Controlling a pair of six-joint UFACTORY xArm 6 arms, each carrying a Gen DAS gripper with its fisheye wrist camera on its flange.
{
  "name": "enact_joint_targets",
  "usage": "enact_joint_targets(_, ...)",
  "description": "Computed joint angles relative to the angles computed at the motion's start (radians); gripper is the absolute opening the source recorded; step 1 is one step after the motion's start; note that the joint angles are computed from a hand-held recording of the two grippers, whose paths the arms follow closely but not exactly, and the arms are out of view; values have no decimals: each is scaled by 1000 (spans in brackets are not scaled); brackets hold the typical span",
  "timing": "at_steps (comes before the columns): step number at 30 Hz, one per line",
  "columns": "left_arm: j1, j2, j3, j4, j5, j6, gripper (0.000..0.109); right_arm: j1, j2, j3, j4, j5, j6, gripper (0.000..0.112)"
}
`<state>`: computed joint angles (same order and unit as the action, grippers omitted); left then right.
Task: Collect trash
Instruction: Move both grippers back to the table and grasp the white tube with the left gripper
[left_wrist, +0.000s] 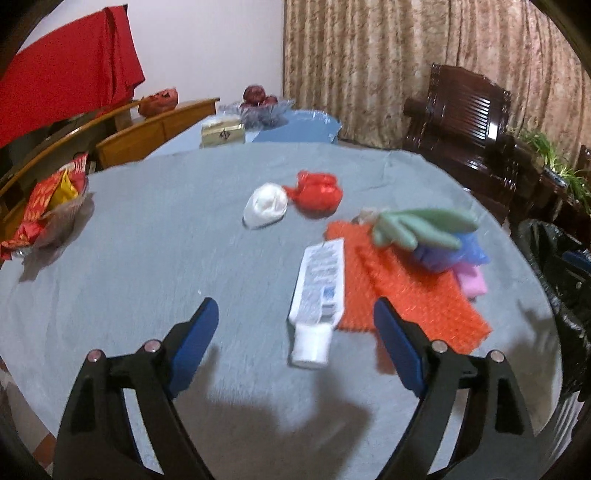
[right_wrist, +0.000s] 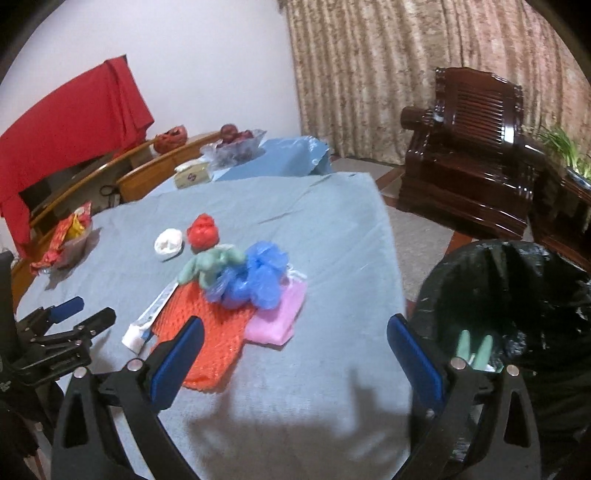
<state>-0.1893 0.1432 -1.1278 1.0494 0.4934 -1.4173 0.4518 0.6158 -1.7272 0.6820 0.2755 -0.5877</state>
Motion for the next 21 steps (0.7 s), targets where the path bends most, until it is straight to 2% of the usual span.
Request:
enact_joint_targets(4,17,32,4,-53,-26,33,74,10,25,-15,-64,14,47,96)
enact_joint_targets(14,38,123,-31,-225,-104,176,63,7,54,-37,-156,33,114,95)
enact_joint_targets(16,42,140,-37,-271,-115,211,55,7,58,-40,-162,36,117,95)
enact_joint_targets(18,43,147,-42,-256,-115,193,52,7,62,-45,-168,41,121,95)
enact_joint_targets(20,45,151,-46,-280,-126,219,42,8,64,-47,-167,44,119,95)
enact_joint_targets(21,47,152,-45,-301,-141,238,33,9,65,-48,-167,46,119,95)
